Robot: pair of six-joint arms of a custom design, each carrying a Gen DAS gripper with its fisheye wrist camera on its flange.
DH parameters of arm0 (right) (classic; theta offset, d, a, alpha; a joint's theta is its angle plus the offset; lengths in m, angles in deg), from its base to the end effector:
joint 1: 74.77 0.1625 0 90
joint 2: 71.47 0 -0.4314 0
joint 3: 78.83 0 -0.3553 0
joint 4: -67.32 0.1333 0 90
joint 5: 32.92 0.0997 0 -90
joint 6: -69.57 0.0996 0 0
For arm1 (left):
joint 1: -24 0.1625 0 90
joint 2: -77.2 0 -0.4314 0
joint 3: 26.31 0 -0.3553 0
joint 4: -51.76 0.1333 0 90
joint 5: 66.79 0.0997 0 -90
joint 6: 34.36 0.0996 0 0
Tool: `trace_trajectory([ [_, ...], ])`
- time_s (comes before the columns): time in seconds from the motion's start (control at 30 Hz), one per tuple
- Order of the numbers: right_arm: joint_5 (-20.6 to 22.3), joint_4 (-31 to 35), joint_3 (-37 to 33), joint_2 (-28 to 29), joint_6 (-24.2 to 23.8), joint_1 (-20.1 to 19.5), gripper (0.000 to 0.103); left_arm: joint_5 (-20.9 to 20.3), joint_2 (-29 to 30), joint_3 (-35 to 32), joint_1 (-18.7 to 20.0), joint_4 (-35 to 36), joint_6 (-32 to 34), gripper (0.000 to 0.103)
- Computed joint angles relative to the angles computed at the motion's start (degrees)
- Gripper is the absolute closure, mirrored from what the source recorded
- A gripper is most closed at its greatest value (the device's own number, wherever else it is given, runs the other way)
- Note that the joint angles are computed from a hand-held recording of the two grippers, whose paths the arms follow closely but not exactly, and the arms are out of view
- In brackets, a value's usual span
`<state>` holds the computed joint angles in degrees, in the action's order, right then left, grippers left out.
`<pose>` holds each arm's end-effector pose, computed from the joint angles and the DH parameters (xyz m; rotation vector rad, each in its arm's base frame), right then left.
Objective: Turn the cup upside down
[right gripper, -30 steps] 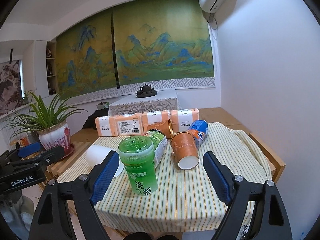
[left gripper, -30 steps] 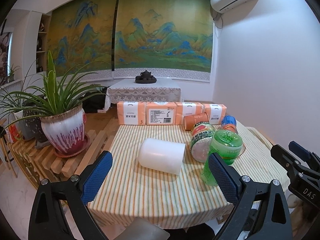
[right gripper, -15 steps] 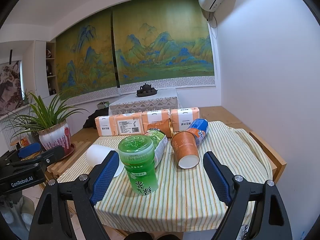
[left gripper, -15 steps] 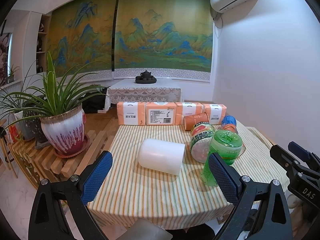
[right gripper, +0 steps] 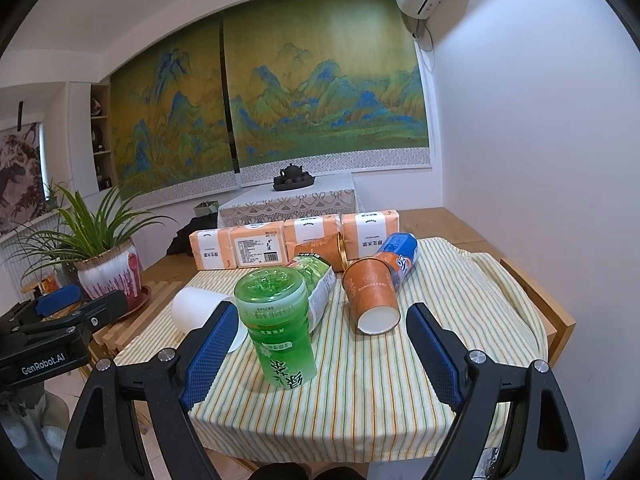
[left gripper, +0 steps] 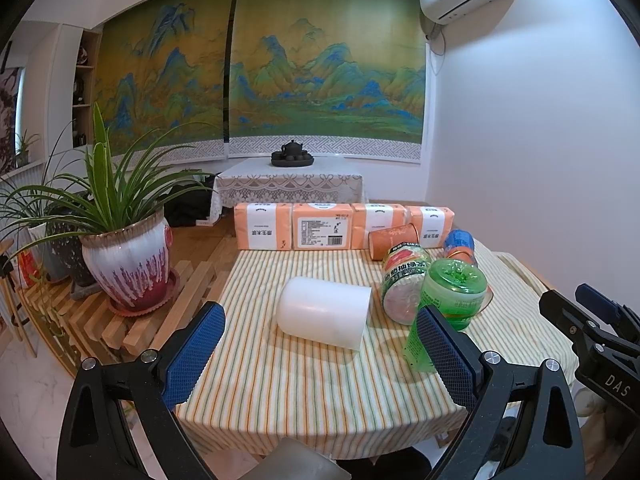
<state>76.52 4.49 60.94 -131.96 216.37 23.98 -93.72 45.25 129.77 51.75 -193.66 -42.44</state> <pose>0.1508 -0.3212 0.0666 0.5106 -2.0979 1.4867 -0.1402 -0.3248 0.1099 0.6655 2.1322 -1.2820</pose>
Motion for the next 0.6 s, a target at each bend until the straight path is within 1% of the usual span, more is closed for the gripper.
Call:
trace_trajectory([
  [0.2,0.10,0.09,-0.22,0.32,0.14,0.01,0.020,0.03,0.09,0.00,0.04,-0.32,0.30,0.005],
  [0.47,0.10,0.50,-0.51,0.69,0.58,-0.27,0.020,-0.12,0.51,-0.65,0.76,-2.14,2.67,0.004],
  [0.53,0.07,0.53,-0.51,0.73,0.74,-0.33,0.020,-0.24,0.47,-0.78,0.99,-2.55,3.33,0.001],
  [0.6,-0.29,1.08,-0.70,0.50,0.92,-0.70,0.020,-0.18,0.59,-0.99,1.13,-2.81,3.74,0.001],
])
